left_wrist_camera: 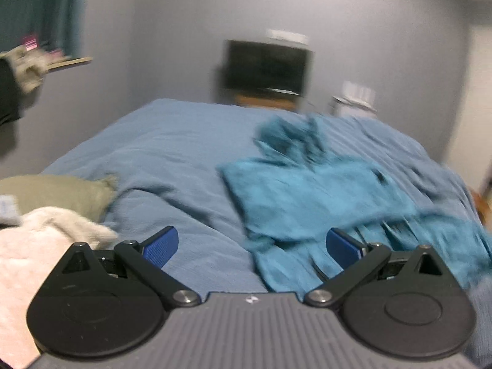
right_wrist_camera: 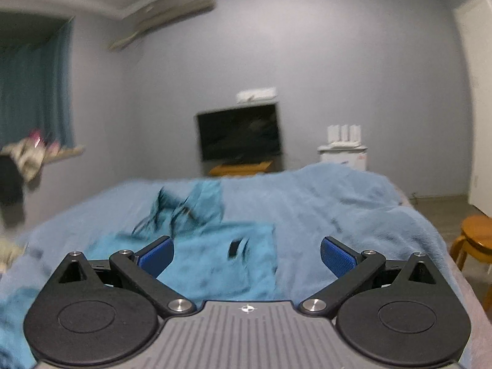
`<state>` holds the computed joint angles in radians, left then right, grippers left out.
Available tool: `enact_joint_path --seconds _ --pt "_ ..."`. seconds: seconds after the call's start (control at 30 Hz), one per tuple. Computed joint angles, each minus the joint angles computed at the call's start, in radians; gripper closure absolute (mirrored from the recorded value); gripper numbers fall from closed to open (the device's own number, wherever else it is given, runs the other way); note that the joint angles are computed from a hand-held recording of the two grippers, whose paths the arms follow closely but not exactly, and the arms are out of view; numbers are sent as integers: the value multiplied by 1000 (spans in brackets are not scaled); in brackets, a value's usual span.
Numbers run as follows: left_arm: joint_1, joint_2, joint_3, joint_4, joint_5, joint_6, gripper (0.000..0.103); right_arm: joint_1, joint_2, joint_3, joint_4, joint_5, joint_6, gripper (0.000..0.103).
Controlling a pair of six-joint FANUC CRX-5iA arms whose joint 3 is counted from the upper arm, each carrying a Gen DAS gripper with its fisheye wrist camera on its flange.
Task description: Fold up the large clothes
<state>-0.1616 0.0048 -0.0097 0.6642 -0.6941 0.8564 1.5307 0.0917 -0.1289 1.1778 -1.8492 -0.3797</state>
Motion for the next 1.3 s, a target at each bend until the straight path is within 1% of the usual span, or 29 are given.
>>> enact_joint_path --seconds 0.03,0.1,0.17,0.23,0.33,0.37,0.4,0.47,0.57,0.67,0.73,0.8,0.83,0.93,1.0,1.03,1.13,1.17,1.3 --pt "-11 -12 -33 39 1 -71 1 7 2 10 -19 12 23 0" --pt "-32 -29 -90 117 3 -209 1 27 14 28 -53 0 59 0" --pt "-55 -49 -154 217 -3 -367 1 44 39 53 -72 -37 103 0" --pt "-71 -55 -186 278 -39 -487 1 66 61 76 -88 -78 148 0" --pt "-88 -58 -201 281 -90 -628 1 108 36 81 -135 -54 191 1" --pt "-93 -54 -199 278 -106 -662 1 124 25 82 -151 -44 202 1" --pt "-90 -48 -193 276 -139 -693 1 139 15 81 -163 -41 217 1" --pt "-87 -35 -179 266 -186 -707 1 170 1 87 -192 -43 266 2" --pt "-79 -3 -138 241 -243 -682 2 218 -27 95 -248 -44 314 8" --pt "-78 38 -78 189 -307 -662 4 254 -64 93 -310 -26 343 12" --pt "-90 67 -37 142 -327 -657 5 271 -70 107 -357 -30 373 15" --pt "-103 86 -11 107 -332 -657 6 272 -71 121 -406 -31 416 23" --pt "-107 97 -3 107 -339 -663 7 270 -70 128 -430 -31 442 24" --pt "-114 131 30 108 -365 -651 14 257 -64 136 -480 -17 517 27" --pt "-115 147 44 109 -368 -642 19 244 -60 133 -501 -3 576 28" --pt "-115 154 49 113 -374 -640 20 240 -60 123 -498 5 599 28" --pt "-114 162 43 138 -362 -643 28 228 -57 97 -454 18 634 25" --pt "-114 164 43 141 -361 -641 33 222 -58 89 -441 24 645 25" --pt "-109 179 62 137 -377 -627 45 184 -59 69 -411 74 752 25"
